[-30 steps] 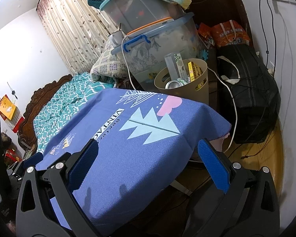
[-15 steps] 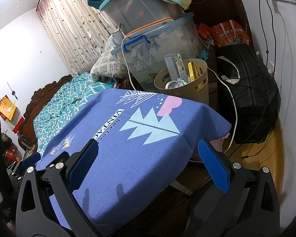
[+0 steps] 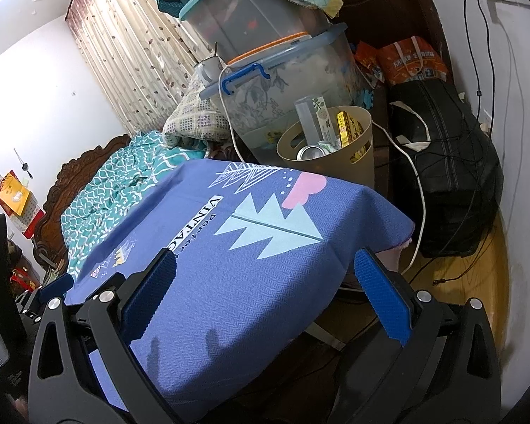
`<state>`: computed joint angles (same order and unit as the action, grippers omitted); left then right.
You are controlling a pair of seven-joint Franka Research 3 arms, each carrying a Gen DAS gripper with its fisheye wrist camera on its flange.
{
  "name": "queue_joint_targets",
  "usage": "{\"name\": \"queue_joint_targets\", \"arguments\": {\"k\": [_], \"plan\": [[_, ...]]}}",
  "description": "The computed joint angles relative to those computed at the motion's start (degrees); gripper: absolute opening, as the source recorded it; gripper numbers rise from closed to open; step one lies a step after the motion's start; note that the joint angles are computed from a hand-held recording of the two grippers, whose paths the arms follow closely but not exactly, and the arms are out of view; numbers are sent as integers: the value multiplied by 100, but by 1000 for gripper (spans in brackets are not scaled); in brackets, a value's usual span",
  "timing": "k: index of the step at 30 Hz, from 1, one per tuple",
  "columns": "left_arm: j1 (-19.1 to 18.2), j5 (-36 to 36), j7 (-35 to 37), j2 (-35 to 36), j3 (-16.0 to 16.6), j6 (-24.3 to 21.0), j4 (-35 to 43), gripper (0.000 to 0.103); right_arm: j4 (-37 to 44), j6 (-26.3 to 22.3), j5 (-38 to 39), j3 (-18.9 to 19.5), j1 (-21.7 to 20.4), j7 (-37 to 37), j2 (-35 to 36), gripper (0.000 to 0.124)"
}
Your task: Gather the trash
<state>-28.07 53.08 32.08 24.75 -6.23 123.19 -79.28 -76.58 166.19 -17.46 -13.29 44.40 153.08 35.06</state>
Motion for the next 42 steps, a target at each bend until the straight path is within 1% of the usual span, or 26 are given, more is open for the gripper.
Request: {"name": "queue_joint_targets", "arguments": {"k": [15, 27, 42], "plan": [[-11, -26, 28, 29, 5, -19, 37, 94, 3, 26, -31, -63, 54, 67, -21, 100], [-29, -45, 20, 34, -8, -27, 23, 95, 35, -29, 3, 19, -12, 38, -30, 100], [-21, -113, 69, 47, -13, -8, 19, 94, 26, -11, -7, 2, -6, 49, -30, 100]]}}
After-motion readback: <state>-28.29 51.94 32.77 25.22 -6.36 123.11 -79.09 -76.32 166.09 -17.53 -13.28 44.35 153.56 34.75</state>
